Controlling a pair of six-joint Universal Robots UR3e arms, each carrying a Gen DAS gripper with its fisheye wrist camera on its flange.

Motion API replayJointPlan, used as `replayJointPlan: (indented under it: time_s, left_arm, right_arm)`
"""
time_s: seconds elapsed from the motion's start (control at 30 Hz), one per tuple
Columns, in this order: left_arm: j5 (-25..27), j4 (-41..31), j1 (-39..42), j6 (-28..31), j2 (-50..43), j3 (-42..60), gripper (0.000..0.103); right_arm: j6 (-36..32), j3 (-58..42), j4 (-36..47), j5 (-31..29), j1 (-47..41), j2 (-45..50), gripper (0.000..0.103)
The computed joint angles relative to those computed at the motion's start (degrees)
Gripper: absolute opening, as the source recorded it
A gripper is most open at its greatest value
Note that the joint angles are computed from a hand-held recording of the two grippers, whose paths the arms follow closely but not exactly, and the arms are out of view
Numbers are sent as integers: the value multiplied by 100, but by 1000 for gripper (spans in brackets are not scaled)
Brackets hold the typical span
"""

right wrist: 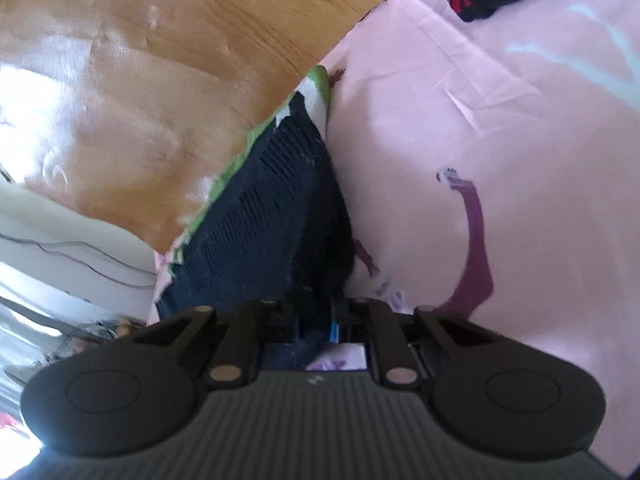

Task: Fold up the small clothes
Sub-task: 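Release the sweater and pull both grippers back from the folded stack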

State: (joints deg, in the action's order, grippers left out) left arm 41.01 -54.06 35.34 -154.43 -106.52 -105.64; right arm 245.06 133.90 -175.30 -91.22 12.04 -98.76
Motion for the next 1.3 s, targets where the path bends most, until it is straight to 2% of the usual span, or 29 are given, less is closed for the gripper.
replayJointPlan:
  time_s: [0.1, 0.2, 0.33, 0.43, 0.5, 0.57, 0.63, 0.67, 0.7, 0.73, 0.83, 0.93, 1.03, 1.07, 1.13, 1.2, 1.3]
  left_arm:
    - [49, -214, 109, 380, 515, -340, 9]
    - [-81, -1005, 389, 1108, 1149, -603, 9]
    - [-29, -2652, 1112, 2753, 2095, -968, 9]
    - [379, -4114, 1928, 4138, 2598, -1127, 9]
    - [693, -4586, 2346, 4733, 2794, -1342, 11]
    - [981, -4723, 2647, 5035, 2858, -1559, 16]
    - [1061, -5071, 2911, 5344, 2861, -1447, 19]
    - [1044, -5092, 2941, 5308, 2863, -1332, 24]
    - [1003, -5178, 3012, 5394, 2900, -1228, 27]
    - [882, -5281, 3109, 5559, 3011, -1128, 30]
    - [423, -5370, 3305, 5831, 3368, -919, 31]
    - [-45, -4949, 2927, 5316, 3288, -598, 31]
    - [-419, -3999, 2175, 4533, 3145, -411, 42]
    - [-518, -3408, 1802, 4118, 3034, -400, 47]
    - [-577, -1888, 971, 3103, 2648, -402, 52]
    - [-341, -381, 50, 1965, 1904, -107, 53]
    - [467, 961, -1254, 619, 436, 1030, 54]
  right_arm:
    - [-431, -312, 584, -377, 269, -299, 14]
    - [-912, -727, 1358, -806, 652, -757, 13]
    - [-1122, -1077, 2642, -1225, 1236, -1426, 13]
    - [-832, -1144, 3344, -1685, 2051, -1738, 13]
    - [-354, -1025, 3519, -1987, 2751, -1816, 13]
    - [76, -962, 3641, -2304, 3334, -1705, 14]
    - [462, -778, 3551, -2356, 3596, -1606, 23]
    - [621, -750, 3663, -2402, 3630, -1621, 25]
    - [715, -748, 3866, -2428, 3594, -1734, 29]
    - [759, -758, 4080, -2480, 3536, -1908, 29]
    - [838, -1145, 4899, -3214, 3634, -2156, 30]
    - [475, -1382, 5122, -3574, 3389, -2259, 30]
    - [-536, -1424, 4637, -3246, 2647, -2155, 30]
    - [-938, -1400, 4367, -3082, 2398, -2068, 30]
    - [-1912, -1464, 3731, -2599, 1734, -1706, 30]
    - [-2782, -1425, 3287, -2085, 1157, -1526, 30]
    - [-3738, -1721, 2591, -1324, 369, -707, 31]
